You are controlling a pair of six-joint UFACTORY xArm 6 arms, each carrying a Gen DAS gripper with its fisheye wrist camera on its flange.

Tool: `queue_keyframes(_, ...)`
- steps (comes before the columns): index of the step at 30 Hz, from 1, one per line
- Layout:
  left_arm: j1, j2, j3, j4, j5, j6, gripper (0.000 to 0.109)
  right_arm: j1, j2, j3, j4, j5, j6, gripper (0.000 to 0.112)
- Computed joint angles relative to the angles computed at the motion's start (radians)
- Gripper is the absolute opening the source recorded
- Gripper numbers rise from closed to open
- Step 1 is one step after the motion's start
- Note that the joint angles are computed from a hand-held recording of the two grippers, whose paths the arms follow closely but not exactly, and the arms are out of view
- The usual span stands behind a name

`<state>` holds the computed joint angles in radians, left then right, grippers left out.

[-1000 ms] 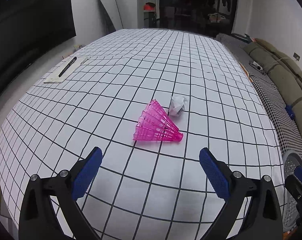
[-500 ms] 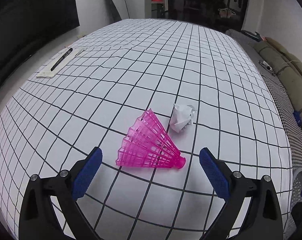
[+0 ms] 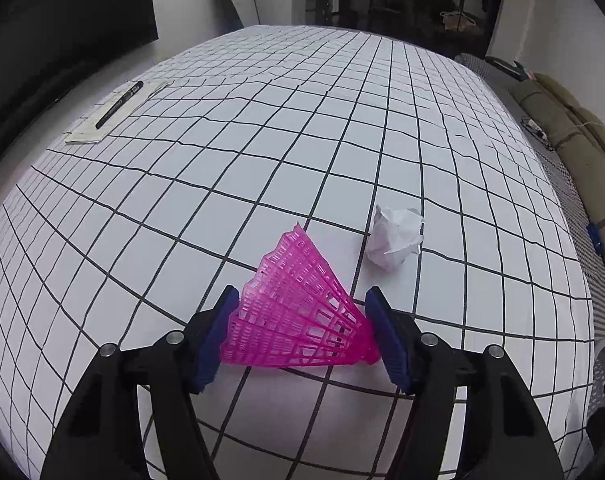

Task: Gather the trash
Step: 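Close the left tool on the pink shuttlecock-shaped plastic and lift it, then close the right tool on the white crumpled tissue and lift it while the left tool holds the pink plastic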

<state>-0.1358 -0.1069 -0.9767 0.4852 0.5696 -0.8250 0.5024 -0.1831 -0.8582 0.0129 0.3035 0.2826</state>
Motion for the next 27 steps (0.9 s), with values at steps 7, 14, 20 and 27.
queue_keyframes(7,0.023,-0.146,0.126,0.030,-0.024,0.030,0.064,0.049,0.114,-0.132,0.088,0.040,-0.110,0.070)
queue_keyframes(14,0.075,-0.302,0.234,0.103,-0.006,0.030,0.064,0.112,0.335,-0.403,0.214,0.121,-0.262,0.070)
queue_keyframes(20,0.123,-0.399,0.296,0.146,0.008,0.034,0.064,0.144,0.552,-0.678,0.076,0.225,-0.171,0.070)
queue_keyframes(27,0.151,-0.453,0.346,0.126,-0.006,0.056,0.064,0.161,0.710,-0.881,-0.039,0.315,-0.081,0.050)
